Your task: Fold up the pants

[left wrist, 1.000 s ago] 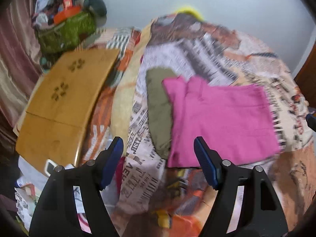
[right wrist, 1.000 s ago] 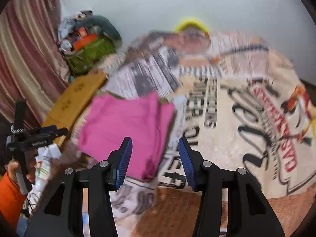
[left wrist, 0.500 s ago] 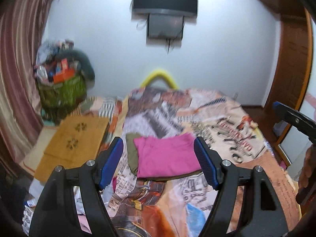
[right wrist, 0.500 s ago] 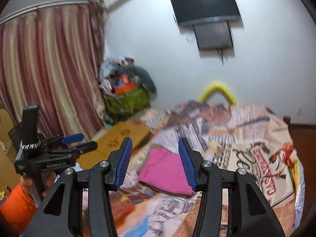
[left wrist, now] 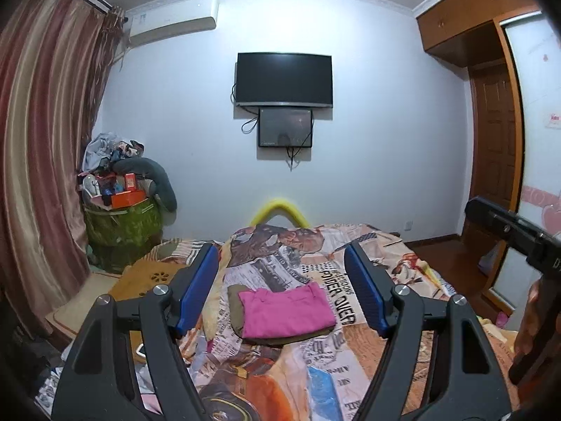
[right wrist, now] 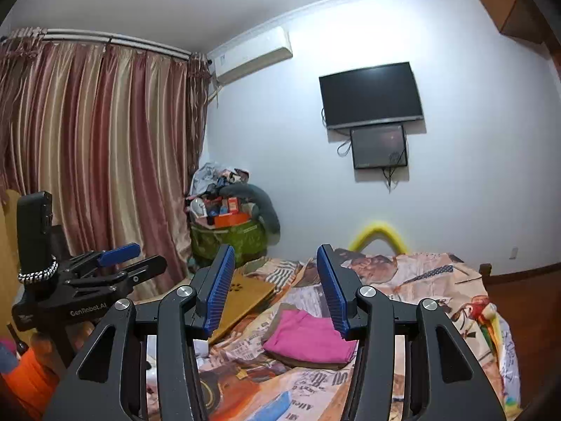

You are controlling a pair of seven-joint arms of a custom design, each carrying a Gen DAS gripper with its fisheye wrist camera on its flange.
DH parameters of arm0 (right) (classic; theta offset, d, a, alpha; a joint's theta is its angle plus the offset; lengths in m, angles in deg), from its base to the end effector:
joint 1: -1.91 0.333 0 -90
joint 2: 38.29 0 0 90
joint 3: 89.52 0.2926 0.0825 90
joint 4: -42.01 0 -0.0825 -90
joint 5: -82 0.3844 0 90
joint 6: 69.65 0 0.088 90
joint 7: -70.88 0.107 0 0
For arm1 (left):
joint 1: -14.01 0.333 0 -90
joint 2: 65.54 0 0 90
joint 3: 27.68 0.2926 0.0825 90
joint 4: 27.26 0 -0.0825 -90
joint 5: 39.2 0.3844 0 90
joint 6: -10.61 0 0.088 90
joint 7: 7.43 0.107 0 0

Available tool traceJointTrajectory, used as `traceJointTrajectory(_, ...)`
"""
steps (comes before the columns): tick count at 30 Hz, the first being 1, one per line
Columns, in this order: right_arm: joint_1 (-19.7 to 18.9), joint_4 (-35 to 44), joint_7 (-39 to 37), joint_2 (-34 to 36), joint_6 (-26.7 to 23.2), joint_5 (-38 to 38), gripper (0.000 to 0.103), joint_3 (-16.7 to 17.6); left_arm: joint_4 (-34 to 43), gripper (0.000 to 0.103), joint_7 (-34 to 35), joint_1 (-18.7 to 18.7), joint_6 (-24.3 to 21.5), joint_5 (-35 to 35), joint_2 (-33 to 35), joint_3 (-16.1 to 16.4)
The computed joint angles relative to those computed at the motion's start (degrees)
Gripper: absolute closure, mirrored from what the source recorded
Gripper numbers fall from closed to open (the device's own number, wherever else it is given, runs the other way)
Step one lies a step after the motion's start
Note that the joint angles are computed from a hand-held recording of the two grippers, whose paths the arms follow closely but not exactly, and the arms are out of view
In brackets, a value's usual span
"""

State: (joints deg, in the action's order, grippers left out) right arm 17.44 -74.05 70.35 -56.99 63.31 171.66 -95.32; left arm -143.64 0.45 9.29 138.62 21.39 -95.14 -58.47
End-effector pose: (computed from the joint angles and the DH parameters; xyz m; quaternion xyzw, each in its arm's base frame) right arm 0.5036 0.0973 0.6511 -0.6901 0.2412 -0.1569 0.6640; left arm 0.3592 -0.3040 0.6913 -0.6363 0.4443 -0.3705 0.5103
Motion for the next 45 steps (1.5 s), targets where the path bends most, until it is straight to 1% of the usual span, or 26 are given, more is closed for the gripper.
traceJointTrajectory(3, 0.1, -1.9, -0.9, -1.4, 1.2, 0.5, 0.058, 0.3, -1.3, 0.026, -2.2, -0.4, 0.5, 0.1, -1.6, -0.5)
traceJointTrajectory(5, 0.3, -2.9, -1.7, -2.3, 2.8, 0.1, 0.056, 0.8, -1.6, 0.024, -3.0, 0.0, -0.4, 0.6, -2.1, -1.6)
traceJointTrajectory(6, 0.4, -3.5, -2.2, -2.9, 3.4, 0.0, 0.048, 0.8, -1.7, 0.021, -3.3, 0.1, -0.9, 0.9, -2.3, -2.1)
traceJointTrajectory(7, 0.7, -4.1, -3.3, -3.4, 4.6, 0.5, 0.041, 1.1, -1.7, 0.018, -3.5, 0.3, -1.6, 1.1, -2.5, -2.6)
traceJointTrajectory(8, 0.9, -4.7, -4.3, -4.1, 5.5, 1.1, 0.029, 1.1, -1.7, 0.016, -3.8, 0.3, -2.1, 1.4, -2.6, -2.9)
traceJointTrajectory(9, 1.2, -5.1, -5.4, -4.4, 6.2, 1.9, 0.023, 1.0, -1.7, 0.012, -3.9, 0.4, -2.6, 1.6, -2.6, -3.2)
traceJointTrajectory(10, 1.4, -5.1, -5.7, -4.5, 6.4, 2.0, 0.021, 1.0, -1.7, 0.008, -4.1, 0.3, -2.8, 1.8, -2.8, -3.4)
traceJointTrajectory(12, 1.5, -4.8, -4.7, -4.4, 6.4, 0.9, 0.014, 0.8, -2.1, 0.005, -4.3, 0.0, -2.8, 1.8, -3.3, -3.3)
traceJointTrajectory(13, 1.6, -4.5, -4.3, -4.1, 6.6, 0.8, 0.012, 0.8, -2.3, 0.003, -4.6, -0.1, -2.8, 1.9, -3.5, -3.3)
traceJointTrajectory(15, 1.7, -4.7, -3.9, -4.2, 7.0, 0.6, 0.002, 0.6, -2.4, 0.001, -4.9, 0.1, -3.3, 2.2, -3.7, -3.7)
traceJointTrajectory(16, 1.8, -4.5, -3.6, -4.0, 7.2, 0.6, 0.0, 0.6, -2.4, 0.0, -5.0, 0.0, -3.5, 2.3, -3.8, -3.9)
traceJointTrajectory(19, 1.8, -4.3, -2.1, -3.8, 7.0, -0.2, 0.0, 0.4, -2.5, 0.0, -4.8, -0.2, -3.9, 2.1, -3.9, -4.0)
traceJointTrajectory(23, 1.8, -5.8, -2.2, -4.9, 6.5, -0.3, 0.0, -0.1, -1.8, 0.0, -4.7, -0.2, -5.1, 2.4, -3.1, -4.9)
traceJointTrajectory(30, 1.7, -7.0, -2.7, -5.6, 6.7, 0.1, 0.0, -0.4, -1.9, 0.0, -4.8, -0.9, -5.4, 3.1, -2.7, -4.6)
traceJointTrajectory(34, 1.6, -7.0, -2.0, -5.7, 6.7, -0.4, 0.0, -0.4, -2.1, 0.0, -4.5, -1.7, -4.5, 2.9, -2.4, -3.7)
traceJointTrajectory(40, 1.6, -6.7, -0.9, -5.4, 7.2, -1.1, 0.0, -0.4, -2.0, 0.0, -4.3, -2.0, -4.1, 2.9, -1.5, -3.5)
traceJointTrajectory(45, 1.7, -6.5, -0.2, -5.4, 7.4, -1.5, 0.0, -0.5, -2.4, 0.0, -4.3, -2.3, -2.9, 2.6, -1.7, -2.3)
